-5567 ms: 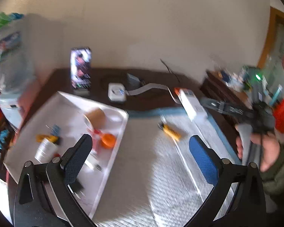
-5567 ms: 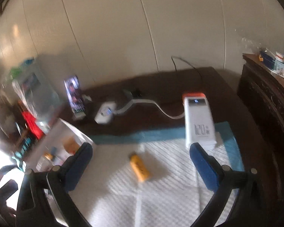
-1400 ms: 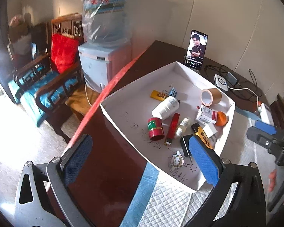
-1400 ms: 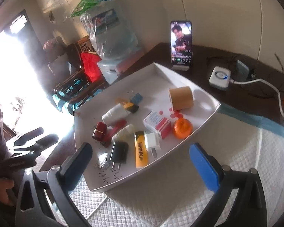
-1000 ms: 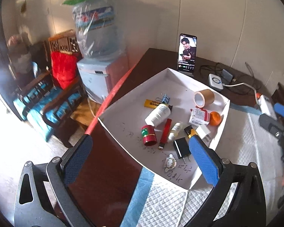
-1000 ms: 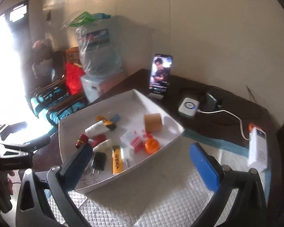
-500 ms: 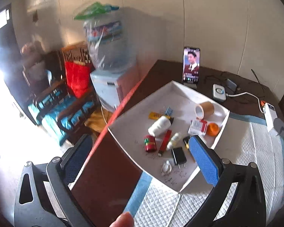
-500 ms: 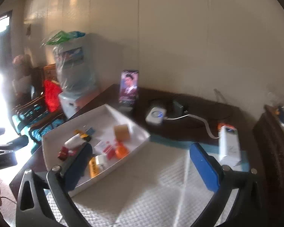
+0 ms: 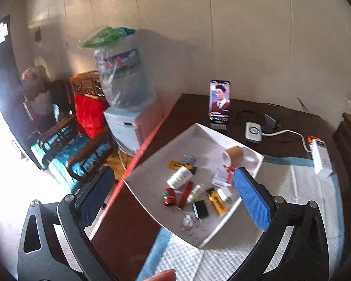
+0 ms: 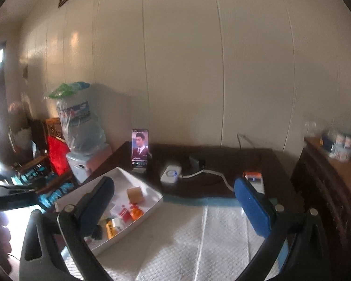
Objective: Organize rigid objects
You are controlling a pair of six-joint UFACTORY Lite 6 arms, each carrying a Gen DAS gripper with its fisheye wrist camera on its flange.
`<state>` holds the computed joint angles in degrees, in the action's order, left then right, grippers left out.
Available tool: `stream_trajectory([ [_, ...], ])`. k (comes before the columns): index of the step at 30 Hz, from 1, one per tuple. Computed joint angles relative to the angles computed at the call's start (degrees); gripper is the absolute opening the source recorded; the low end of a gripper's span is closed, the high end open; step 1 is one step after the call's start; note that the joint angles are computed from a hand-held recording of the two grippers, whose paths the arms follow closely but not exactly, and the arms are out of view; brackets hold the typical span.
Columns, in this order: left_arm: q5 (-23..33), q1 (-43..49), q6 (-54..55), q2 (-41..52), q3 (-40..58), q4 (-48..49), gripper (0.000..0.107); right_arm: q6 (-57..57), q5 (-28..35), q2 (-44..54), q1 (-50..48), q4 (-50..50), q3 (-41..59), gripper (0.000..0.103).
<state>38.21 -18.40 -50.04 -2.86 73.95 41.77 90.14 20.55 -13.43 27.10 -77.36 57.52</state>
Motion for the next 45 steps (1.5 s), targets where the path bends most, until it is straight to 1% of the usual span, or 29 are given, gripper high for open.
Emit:
stream_trajectory([
  [2,-0.2,-0.7,0.3,-0.2,-0.9,-0.6,0.103,-1.2,-0.8,-1.9,-0.9,1.9,-2.0,0.103],
  [6,-2.1,-1.0,2.5,-1.2,-3.1,-4.2,0.103,1.7,-2.3,-6.9,-1.8,0.4,-6.3,0.103],
  [11,-3.4,-2.5,5.0,-1.3,-4.9,-8.9,0.103,8.3,1.6,-10.8,0.7,-4.7,-10.4,0.103],
  [13,-3.5,-2.9,6.0,-1.0,-5.1,-9.7,0.103,8.4,2.0,-10.8,1.1,-3.9,-11.2,0.103],
  [17,-2.3,-4.3,4.1,-0.6,-5.3,-8.2,0.103,6.8,0.2,-10.4,0.1,-1.2,-11.4,0.103],
  [20,-1.3,-4.2,1.8,-0.9,-5.6,-6.3,0.103,8.6,0.9,-11.1,0.4,-2.8,-11.8,0.103],
  [23,-1.8,-3.7,1.6,-1.6,-6.2,-6.7,0.103,9.4,2.1,-11.3,1.1,-3.8,-11.9,0.103],
  [25,-0.5,-5.1,-1.8,-2.1,-6.6,-2.7,0.103,9.1,0.4,-11.3,0.4,-3.3,-11.9,0.103],
  [26,0.0,-5.9,-3.7,-2.4,-6.8,-0.4,0.103,7.0,-1.0,-10.8,-0.4,-1.1,-11.5,0.103],
  [28,0.3,-6.6,-5.0,-3.1,-7.3,1.2,0.103,4.8,-1.3,-9.9,-0.8,1.5,-11.1,0.103],
  [31,-0.8,-5.9,-3.1,-3.1,-7.5,-1.1,0.103,3.0,-2.5,-9.4,-1.6,3.7,-11.0,0.103],
  [35,-1.9,-4.4,0.1,-2.9,-7.5,-5.3,0.103,5.2,-0.9,-9.7,-0.7,1.4,-11.2,0.103],
  [45,-2.0,-4.7,1.9,-2.1,-7.2,-7.1,0.103,5.1,0.9,-9.6,1.1,-0.3,-11.3,0.103],
])
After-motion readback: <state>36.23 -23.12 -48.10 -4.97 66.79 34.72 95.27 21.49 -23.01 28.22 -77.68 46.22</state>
